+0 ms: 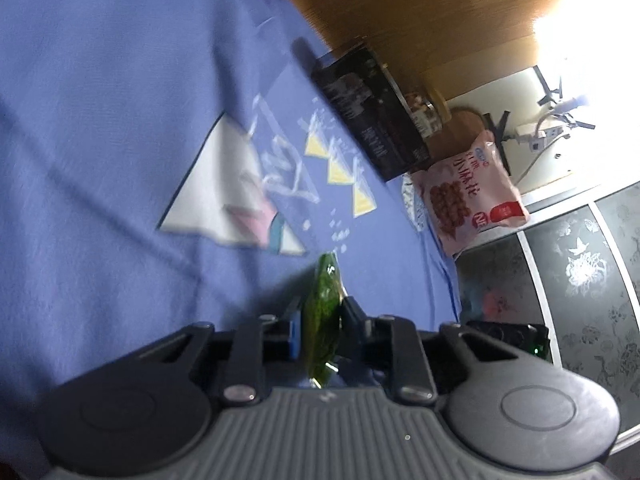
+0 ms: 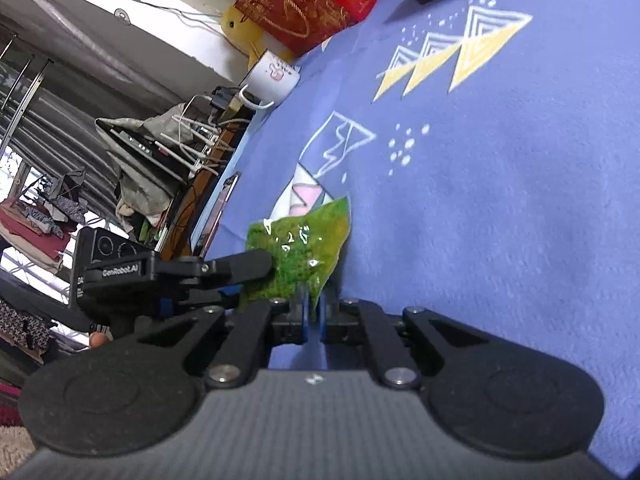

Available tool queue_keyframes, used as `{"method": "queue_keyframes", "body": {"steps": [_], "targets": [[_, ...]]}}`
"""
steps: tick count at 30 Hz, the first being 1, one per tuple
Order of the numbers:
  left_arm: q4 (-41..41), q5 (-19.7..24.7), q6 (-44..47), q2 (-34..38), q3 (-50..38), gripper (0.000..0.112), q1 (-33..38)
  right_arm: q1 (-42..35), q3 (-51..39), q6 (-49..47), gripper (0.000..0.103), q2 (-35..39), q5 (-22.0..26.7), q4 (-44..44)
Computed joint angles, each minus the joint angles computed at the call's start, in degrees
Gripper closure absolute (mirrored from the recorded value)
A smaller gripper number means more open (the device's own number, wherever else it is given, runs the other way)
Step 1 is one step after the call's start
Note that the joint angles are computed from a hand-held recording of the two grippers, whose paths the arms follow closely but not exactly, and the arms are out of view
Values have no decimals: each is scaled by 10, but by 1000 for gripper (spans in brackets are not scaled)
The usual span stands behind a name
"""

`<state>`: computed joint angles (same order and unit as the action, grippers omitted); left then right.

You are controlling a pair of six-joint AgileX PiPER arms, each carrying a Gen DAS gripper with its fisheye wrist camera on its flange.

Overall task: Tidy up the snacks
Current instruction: 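Lift the green packet with the left gripper toward the tin box, then lower the green packet into the tin box and open the left gripper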

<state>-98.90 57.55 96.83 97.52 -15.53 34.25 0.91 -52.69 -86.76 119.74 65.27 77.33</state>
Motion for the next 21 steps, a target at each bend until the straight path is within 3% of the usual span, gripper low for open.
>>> {"method": "queue_keyframes", "body": {"steps": [6, 10, 15, 21], "targets": [[-4, -52, -79, -28, -108, 91, -97, -7, -21, -13, 96, -29, -21, 35], [12, -106, -142, -4, -247, 89, -176, -21, -62, -16, 96, -38, -33, 75], [80, -175, -234, 83, -464, 84, -250, -33, -173, 17, 95, -10, -65, 115], [219, -296, -359, 222, -720, 76, -315, 3, -372, 72, 94, 78, -168, 115]]}}
